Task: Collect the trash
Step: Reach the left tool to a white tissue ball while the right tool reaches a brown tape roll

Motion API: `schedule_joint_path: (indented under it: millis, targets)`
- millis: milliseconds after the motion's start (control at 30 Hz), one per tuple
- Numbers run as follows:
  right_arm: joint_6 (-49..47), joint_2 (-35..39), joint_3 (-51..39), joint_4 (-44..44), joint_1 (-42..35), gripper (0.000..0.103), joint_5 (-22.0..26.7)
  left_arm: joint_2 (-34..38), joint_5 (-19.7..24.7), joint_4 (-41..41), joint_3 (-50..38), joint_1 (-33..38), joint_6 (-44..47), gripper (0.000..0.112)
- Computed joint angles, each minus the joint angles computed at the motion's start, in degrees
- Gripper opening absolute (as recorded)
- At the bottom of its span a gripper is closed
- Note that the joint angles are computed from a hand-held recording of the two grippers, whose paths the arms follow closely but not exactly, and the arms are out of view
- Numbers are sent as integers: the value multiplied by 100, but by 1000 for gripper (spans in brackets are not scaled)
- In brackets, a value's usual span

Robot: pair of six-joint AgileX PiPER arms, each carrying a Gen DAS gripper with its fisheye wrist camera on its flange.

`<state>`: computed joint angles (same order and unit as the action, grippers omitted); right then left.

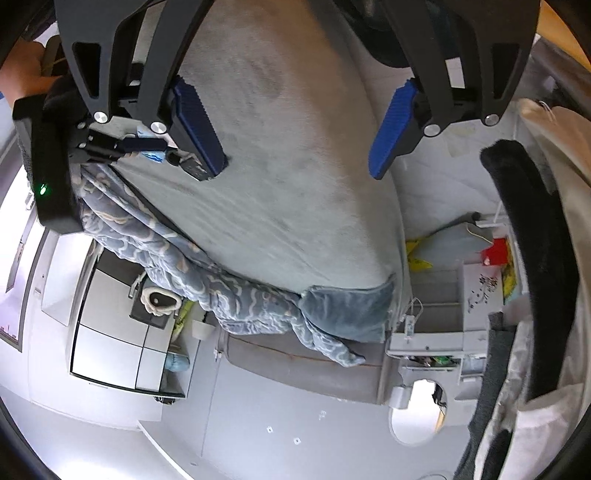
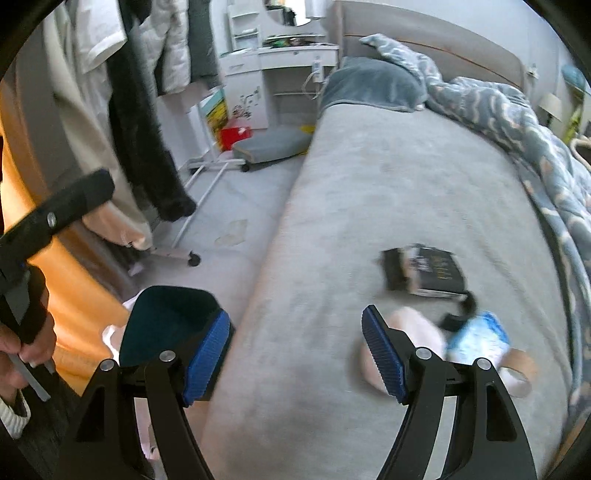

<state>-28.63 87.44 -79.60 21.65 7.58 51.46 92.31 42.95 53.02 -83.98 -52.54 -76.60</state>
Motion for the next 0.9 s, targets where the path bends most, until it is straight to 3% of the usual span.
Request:
schedule_joint_path:
  millis: [100,467,900]
  targets:
    - [-235,-76,146,161,-402,84,-140,269,-124,-267,-275,18,188,86]
    - [-845,113,254,783,-1661,86,-252,1399,-211,-1249,-1474,-32,1097,91]
    - [-1180,624,170,1524,-2609,91,-244,2958,121,-2526,-3408,-100,2409,94]
